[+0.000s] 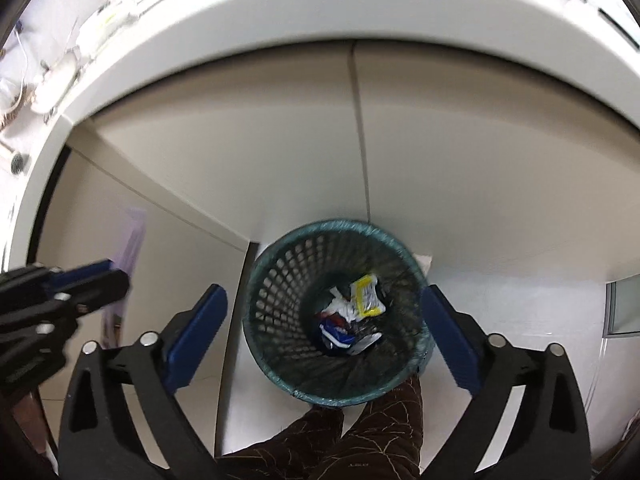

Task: Collect trash
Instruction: 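Lower the left gripper and open it to drop the purple strip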

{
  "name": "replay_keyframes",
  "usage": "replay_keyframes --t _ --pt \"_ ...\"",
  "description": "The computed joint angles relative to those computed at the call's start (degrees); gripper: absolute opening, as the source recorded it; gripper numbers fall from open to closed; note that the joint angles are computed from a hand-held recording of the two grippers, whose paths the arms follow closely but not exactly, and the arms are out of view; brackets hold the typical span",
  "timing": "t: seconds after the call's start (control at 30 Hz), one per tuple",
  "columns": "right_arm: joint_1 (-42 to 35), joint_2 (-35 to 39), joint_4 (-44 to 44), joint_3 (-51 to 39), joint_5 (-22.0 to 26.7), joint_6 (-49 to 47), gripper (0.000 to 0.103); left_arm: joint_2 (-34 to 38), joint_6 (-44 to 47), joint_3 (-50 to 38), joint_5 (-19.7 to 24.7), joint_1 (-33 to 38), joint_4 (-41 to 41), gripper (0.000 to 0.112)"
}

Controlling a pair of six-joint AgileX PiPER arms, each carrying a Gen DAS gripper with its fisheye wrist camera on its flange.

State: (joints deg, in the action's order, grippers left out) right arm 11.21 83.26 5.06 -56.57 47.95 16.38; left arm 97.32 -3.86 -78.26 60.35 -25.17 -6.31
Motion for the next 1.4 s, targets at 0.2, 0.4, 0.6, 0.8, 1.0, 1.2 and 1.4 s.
replay_keyframes --t 0.2,0.4,0.6,0.8,1.0,1.2,1.4 --pt "-3.18 -4.62 -2.94 -1.38 3.6 -0.89 0.095 2.19 0.19 1.25 -2.64 -0.79 -1.84 0.017" --pt "-6.48 -7.6 -3.43 -1.17 5.64 -2.08 0.095 3.48 2.82 4.64 -7.4 -0.62 -5.56 0.017" --pt "-8.03 -10.01 -4.41 -0.66 7.72 -2.13 0.095 6.09 5.11 6.01 -10.47 -0.76 -8.41 0.017" --pt "-9.78 -11.61 -4.7 0.09 8.74 -2.68 0.095 7.48 4.44 6.9 -11.28 -1.74 -8.41 0.017" --pt "-10.79 -12.54 -5.01 0.43 9.54 -3.28 0.095 9.21 3.74 5.94 -12.34 -4.48 -8.05 0.017" --pt "-10.56 -13.02 -5.47 0.4 10.56 -3.6 0.095 11.44 2.64 5.01 -13.27 -6.29 -7.69 0.017" --pt "-11.17 -12.78 -4.99 -0.01 10.73 -4.32 0.095 11.78 2.78 4.48 -13.31 -7.54 -7.74 0.019"
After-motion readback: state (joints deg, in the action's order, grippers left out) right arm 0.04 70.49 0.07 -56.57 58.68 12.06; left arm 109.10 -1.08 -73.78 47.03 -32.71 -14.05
